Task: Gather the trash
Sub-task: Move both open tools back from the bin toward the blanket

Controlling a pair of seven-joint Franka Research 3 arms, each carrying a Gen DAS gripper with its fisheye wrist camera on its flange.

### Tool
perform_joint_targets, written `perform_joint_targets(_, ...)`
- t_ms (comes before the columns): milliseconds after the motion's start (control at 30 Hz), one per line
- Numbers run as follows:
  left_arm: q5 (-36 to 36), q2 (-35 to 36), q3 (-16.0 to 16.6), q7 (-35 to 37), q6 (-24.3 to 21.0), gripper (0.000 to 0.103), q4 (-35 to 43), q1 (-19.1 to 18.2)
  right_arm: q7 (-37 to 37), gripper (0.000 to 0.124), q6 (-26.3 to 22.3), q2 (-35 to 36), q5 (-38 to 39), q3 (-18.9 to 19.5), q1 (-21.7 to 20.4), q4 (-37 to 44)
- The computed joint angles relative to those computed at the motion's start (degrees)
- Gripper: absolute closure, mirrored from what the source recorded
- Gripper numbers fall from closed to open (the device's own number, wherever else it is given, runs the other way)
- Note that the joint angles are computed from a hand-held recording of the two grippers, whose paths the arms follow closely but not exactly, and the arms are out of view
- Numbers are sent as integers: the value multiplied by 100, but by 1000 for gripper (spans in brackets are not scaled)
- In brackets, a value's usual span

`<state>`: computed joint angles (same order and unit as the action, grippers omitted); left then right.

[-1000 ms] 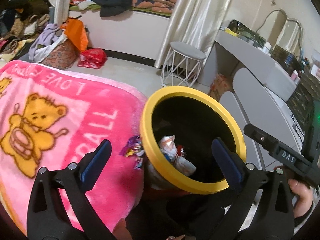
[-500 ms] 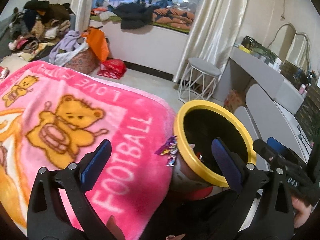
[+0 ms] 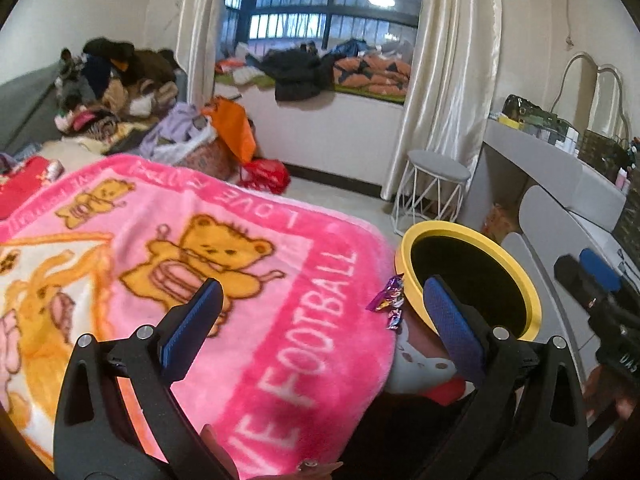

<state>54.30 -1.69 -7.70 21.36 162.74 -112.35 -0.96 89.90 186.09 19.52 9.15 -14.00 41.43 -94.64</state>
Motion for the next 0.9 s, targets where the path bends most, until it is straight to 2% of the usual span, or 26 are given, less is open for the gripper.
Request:
perform_joint_targets(133,874,-269,-52,-723,35,11,-244,79,-76,27,710,6,398,-1506,1441,-417)
perform_joint_targets(167,1072,-333,-73,-882,76,11,-305,112,-346,27,942,33,750,-1740,1722,-494)
perform_joint_targets(200,1302,-393,-101,-1069,90,11,-359,149,-280,27,1083,39,700,-1839,1802,-561)
perform_joint_targets(267,1512,-474,-140,-1230,80,11,-439,192,-684,27,1353,125,1169,-2207,2227,-620)
perform_joint_targets(767,1424,-585,-200,-1346,-1,11,-554,279,-1760,27,1284,86,2081,-1587,1865,-514)
perform_joint_targets(900,1405,-597,-202,-1318,6,11,-570,291,-1960,27,1342,60,2238,-1272,1611,-531)
